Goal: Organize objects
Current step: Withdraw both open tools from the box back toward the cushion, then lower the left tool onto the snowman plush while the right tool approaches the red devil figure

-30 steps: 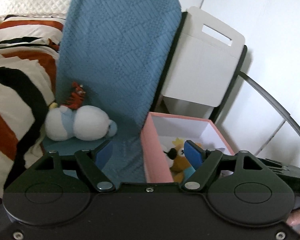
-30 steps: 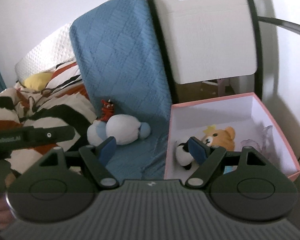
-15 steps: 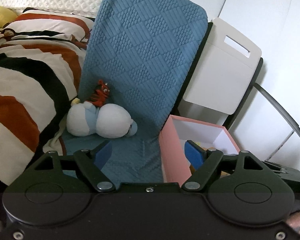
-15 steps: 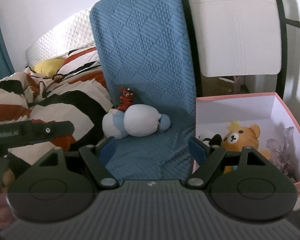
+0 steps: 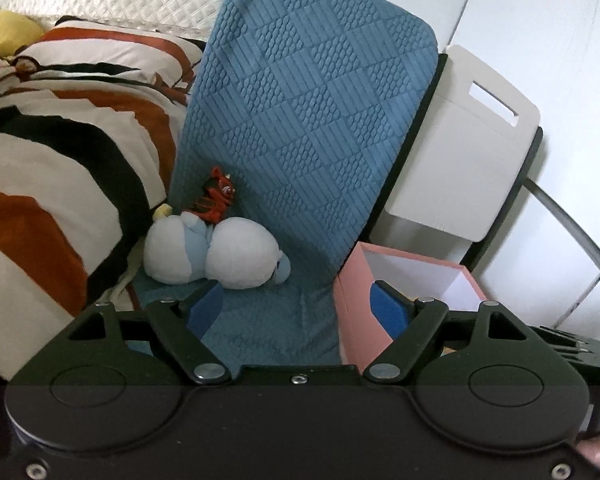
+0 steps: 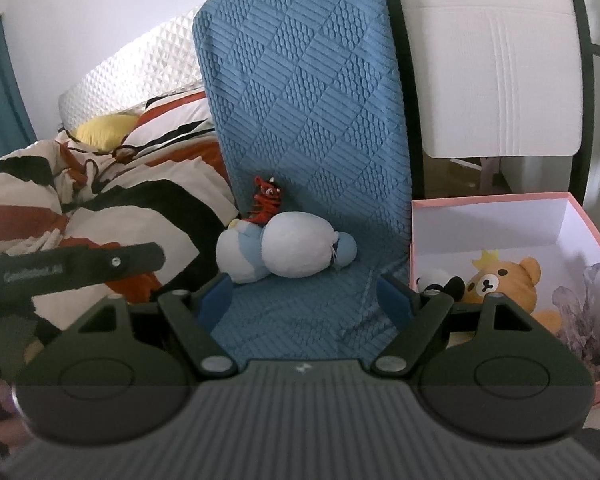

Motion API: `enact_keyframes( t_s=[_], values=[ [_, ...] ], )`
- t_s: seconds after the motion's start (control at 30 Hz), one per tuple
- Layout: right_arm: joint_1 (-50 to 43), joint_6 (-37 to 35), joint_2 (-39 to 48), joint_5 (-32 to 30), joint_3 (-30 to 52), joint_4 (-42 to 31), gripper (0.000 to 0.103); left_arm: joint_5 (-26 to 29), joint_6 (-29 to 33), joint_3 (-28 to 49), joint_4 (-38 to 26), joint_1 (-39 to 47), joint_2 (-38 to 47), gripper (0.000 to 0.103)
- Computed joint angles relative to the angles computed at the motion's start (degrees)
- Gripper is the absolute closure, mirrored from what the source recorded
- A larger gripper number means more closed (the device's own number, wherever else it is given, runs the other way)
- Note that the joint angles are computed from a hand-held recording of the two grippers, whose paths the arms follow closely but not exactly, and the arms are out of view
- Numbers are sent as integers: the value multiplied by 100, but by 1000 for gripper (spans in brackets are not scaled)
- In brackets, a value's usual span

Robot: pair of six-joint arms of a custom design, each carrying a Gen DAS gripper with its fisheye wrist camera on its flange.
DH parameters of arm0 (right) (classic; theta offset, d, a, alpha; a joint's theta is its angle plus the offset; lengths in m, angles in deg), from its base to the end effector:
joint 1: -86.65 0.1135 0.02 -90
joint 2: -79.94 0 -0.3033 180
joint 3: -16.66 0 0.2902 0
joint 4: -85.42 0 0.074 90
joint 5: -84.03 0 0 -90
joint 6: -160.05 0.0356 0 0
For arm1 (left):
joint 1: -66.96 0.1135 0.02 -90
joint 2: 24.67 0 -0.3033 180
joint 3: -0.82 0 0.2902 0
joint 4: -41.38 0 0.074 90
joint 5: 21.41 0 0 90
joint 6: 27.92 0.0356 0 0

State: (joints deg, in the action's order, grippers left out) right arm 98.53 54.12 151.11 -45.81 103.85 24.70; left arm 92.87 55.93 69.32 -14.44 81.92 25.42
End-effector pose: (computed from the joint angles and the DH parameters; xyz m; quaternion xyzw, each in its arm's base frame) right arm 0.2625 0.0785 0.4094 -0.3359 0.8107 0.3014 0.3729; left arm 0.1828 0.0337 0.3731 -0.0690 0.8787 -0.1547 0.4463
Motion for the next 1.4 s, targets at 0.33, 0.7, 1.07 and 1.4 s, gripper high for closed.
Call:
enact_keyframes(
  t_s=[0.33, 0.7, 1.07, 1.4],
  values=[
    [326, 266, 423, 357, 187, 411, 22, 0, -717, -460, 1173, 175, 435, 20],
    [502, 682, 1037, 369, 539, 619, 18, 159, -1235, -1158, 2320, 379, 1212, 0],
    [909, 949, 1558, 560, 826, 961, 11, 1019, -2273, -1335, 3543, 645, 2479, 0],
    [1366, 1215, 2322, 742, 1387, 763, 11, 1347, -3255, -857, 4098, 652, 3890, 0]
  ],
)
